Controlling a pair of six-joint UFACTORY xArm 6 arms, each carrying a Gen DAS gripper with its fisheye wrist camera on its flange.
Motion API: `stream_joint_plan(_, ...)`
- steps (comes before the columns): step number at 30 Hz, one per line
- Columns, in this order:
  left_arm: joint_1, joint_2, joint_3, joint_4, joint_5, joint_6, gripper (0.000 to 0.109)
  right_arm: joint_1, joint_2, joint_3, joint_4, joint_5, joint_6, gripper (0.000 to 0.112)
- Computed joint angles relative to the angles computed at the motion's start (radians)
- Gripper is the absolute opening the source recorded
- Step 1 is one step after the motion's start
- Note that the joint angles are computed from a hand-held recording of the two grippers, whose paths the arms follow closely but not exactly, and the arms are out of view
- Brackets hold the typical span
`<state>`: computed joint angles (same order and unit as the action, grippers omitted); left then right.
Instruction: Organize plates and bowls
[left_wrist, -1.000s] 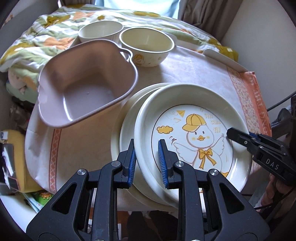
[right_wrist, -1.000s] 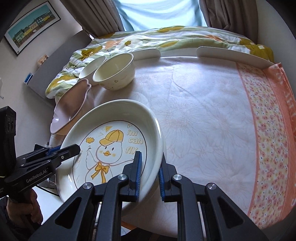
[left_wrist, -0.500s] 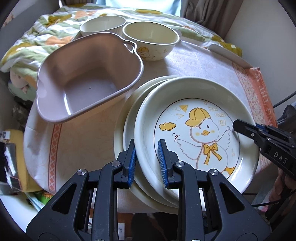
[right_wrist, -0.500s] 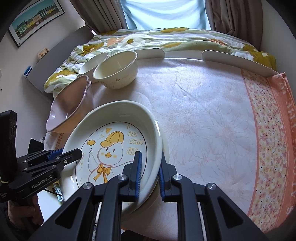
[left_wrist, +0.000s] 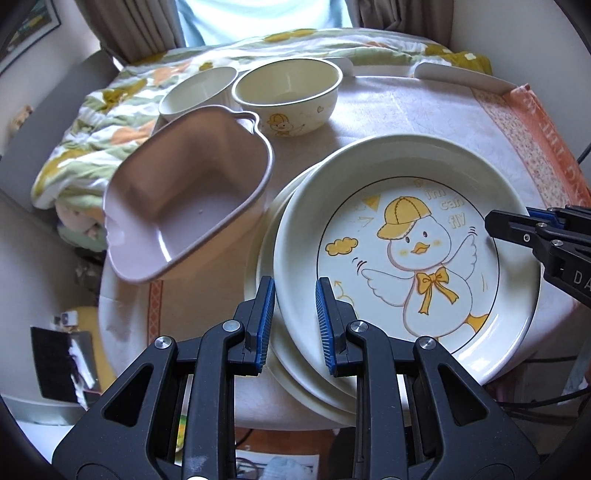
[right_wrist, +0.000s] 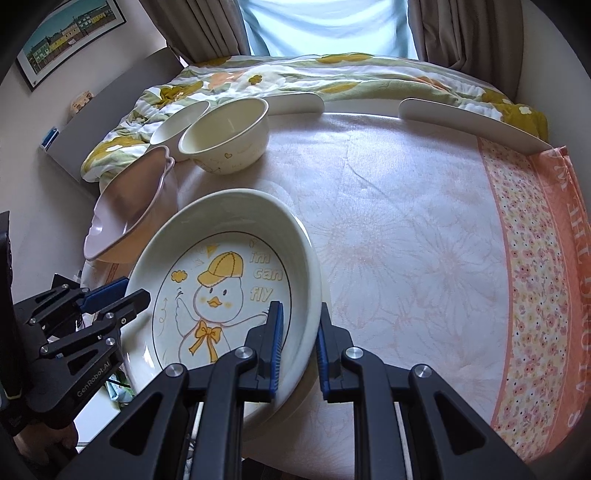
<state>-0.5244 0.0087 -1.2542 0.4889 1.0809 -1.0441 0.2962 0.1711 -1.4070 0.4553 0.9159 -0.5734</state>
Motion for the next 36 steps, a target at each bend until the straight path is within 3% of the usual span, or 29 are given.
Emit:
stream_joint_plan(6,-0.012,0.002,-0.009,0.029,0.035,-0.016,0.02,0.027,-0.016,0.035,-0.075,-0.065,-0.01,0.015)
stream_joint_plan(13,-0.01,0.002,-0.009,0.023,0.032,-0.03,0.02,0.033,-0.02,0.044,-0.087,-0.08,-0.019,0.015)
stream_joint_plan(18,0.002,-0.038,0.011,-0.018,0.003,-0.059,0.02,0.017,-0.025,0.022,-0.039,-0.049,-0.035,0.015)
stream_joint_plan(24,0.007,-0.157,0.052,0.003,-0.024,-0.19,0.021,-0.012,0.003,-0.112,0.076,0.105,-0.116,0.016)
stream_joint_plan(25,0.008,-0.176,0.059,0.011,-0.027,-0.211,0.023,-0.013,0.011,-0.138,0.084,0.128,-0.128,0.02)
stream_joint_plan(26,0.007,-0.193,0.06,0.022,-0.019,-0.233,0.026,-0.013,0.021,-0.168,0.094,0.145,-0.143,0.041)
stream_joint_plan(27,0.002,-0.211,0.057,0.042,0.004,-0.264,0.047,-0.012,0.029,-0.191,0.103,0.154,-0.158,0.082)
stream_joint_plan(28,-0.001,-0.223,0.057,0.058,0.019,-0.286,0.09,-0.013,0.038,-0.213,0.123,0.158,-0.174,0.099)
stream_joint_plan(29,-0.006,-0.236,0.061,0.083,0.033,-0.317,0.103,-0.016,0.051,-0.239,0.153,0.159,-0.195,0.103)
stream_joint_plan(31,-0.014,-0.274,0.088,0.146,0.051,-0.385,0.103,-0.011,0.098,-0.317,0.176,0.186,-0.207,0.103)
stream_joint_plan(36,0.054,-0.341,0.164,0.086,0.031,-0.405,0.103,0.023,0.224,-0.504,0.141,0.272,-0.189,0.103)
